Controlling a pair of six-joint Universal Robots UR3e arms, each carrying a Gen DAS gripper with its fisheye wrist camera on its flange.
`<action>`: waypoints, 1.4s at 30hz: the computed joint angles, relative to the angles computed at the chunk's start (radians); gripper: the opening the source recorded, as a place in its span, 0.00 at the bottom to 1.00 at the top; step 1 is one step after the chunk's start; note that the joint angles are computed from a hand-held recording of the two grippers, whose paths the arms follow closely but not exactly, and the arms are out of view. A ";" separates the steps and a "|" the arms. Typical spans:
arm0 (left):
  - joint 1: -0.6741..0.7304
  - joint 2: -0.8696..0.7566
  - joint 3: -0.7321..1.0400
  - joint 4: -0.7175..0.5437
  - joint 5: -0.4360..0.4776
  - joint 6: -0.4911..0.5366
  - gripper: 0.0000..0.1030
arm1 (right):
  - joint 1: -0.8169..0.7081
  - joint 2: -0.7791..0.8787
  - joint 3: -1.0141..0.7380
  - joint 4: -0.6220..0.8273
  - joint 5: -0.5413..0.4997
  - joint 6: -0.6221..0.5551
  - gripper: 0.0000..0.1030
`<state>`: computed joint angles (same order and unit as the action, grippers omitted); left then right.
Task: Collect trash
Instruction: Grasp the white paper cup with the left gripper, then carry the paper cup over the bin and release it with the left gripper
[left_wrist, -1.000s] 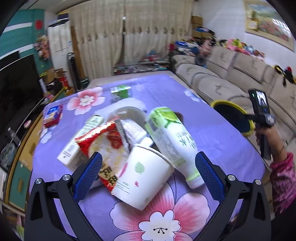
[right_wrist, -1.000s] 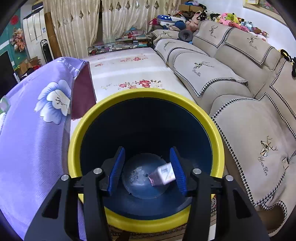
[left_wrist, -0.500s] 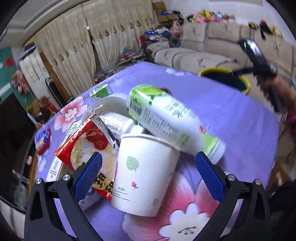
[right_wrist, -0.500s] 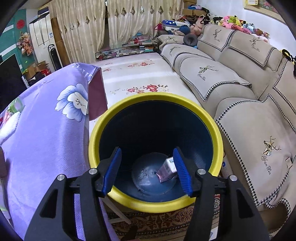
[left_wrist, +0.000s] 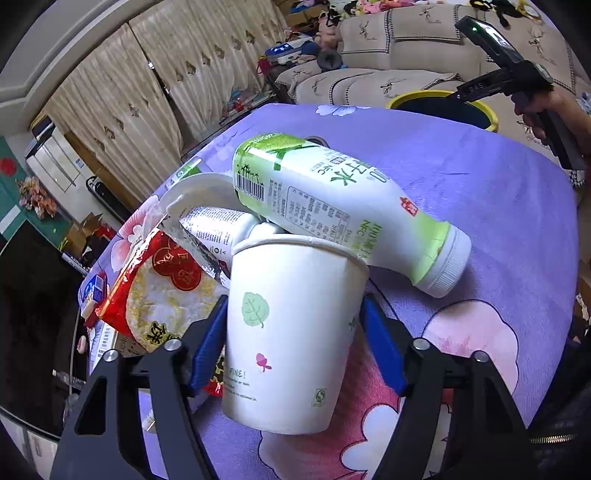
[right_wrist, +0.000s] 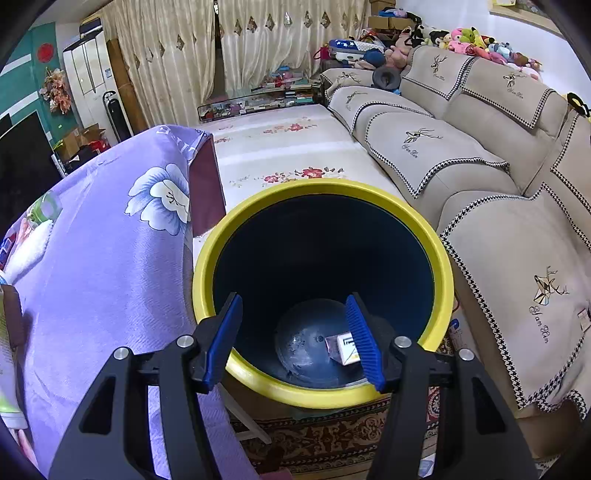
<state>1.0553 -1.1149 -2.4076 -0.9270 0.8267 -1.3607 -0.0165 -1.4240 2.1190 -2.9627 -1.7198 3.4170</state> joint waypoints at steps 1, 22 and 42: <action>0.006 0.006 0.012 -0.031 0.000 0.010 0.64 | -0.002 -0.007 0.005 -0.001 0.004 0.001 0.54; -0.071 0.039 0.469 -0.669 -0.157 -0.134 0.61 | -0.060 -0.208 0.158 -0.024 0.012 -0.011 0.54; -1.214 -0.887 1.111 0.054 0.283 -1.249 0.64 | -0.576 -0.992 0.492 0.329 0.281 -0.204 0.58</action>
